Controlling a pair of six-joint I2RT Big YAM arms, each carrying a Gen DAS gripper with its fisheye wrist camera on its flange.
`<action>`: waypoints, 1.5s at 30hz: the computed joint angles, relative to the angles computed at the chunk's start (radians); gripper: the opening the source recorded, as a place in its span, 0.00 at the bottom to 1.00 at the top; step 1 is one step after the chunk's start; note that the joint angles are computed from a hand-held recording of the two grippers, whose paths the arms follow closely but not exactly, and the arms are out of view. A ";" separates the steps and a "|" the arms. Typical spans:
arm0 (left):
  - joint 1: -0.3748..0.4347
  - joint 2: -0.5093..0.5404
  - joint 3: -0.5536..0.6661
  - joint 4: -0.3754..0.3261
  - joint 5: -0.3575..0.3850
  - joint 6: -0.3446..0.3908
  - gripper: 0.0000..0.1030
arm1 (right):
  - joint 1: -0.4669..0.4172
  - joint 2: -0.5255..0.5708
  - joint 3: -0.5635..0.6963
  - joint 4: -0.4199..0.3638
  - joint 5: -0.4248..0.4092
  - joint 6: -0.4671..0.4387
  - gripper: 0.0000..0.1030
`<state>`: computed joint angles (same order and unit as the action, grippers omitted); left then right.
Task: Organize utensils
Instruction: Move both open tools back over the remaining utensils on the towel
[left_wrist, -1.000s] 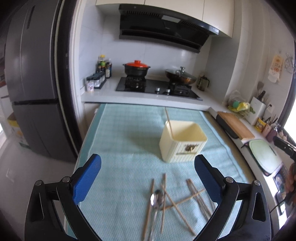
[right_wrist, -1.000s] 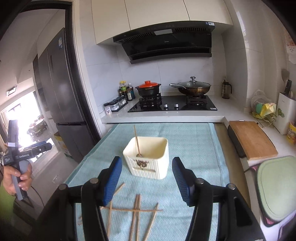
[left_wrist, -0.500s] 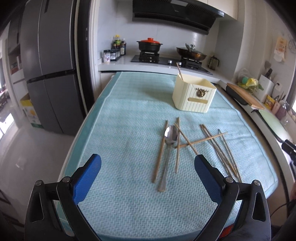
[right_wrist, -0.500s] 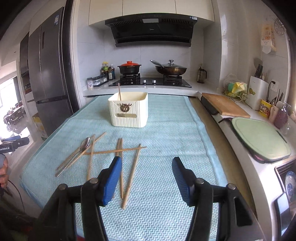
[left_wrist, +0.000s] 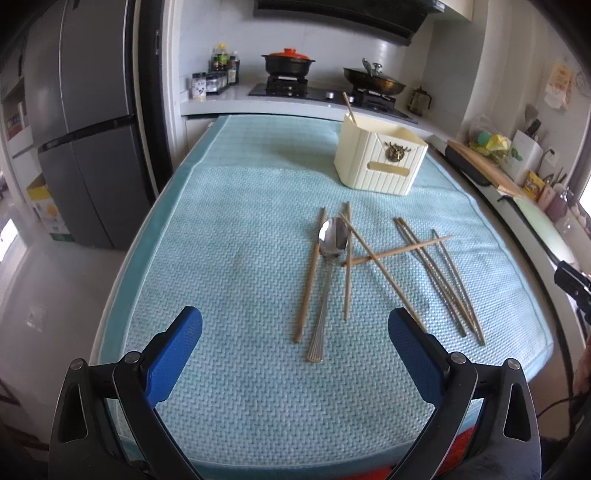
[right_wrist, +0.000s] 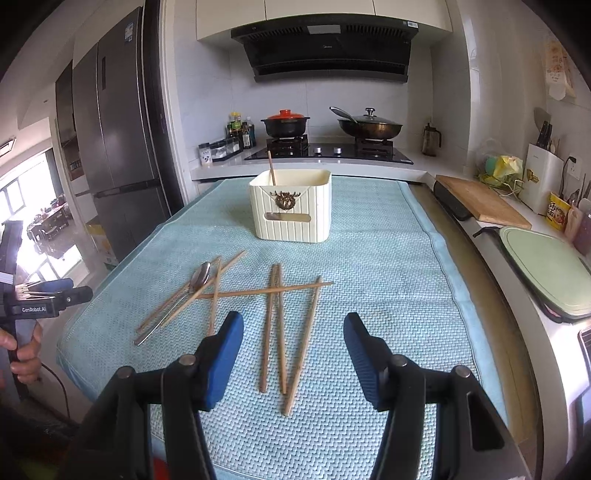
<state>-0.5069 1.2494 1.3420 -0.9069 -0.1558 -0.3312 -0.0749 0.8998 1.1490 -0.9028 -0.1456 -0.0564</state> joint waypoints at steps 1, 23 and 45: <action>0.000 0.005 0.005 -0.011 0.005 0.004 0.98 | 0.001 0.001 -0.001 -0.006 -0.001 0.002 0.56; 0.056 0.038 0.034 -0.054 0.025 0.063 0.98 | -0.008 0.005 -0.004 -0.033 -0.004 0.003 0.56; 0.077 0.102 0.055 -0.074 0.021 0.085 0.98 | -0.027 0.043 -0.003 -0.059 0.010 0.025 0.56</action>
<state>-0.4302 1.3515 1.3972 -0.9813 -0.1347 -0.2457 -0.1020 0.9430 1.1460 -0.9616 -0.1355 -0.0310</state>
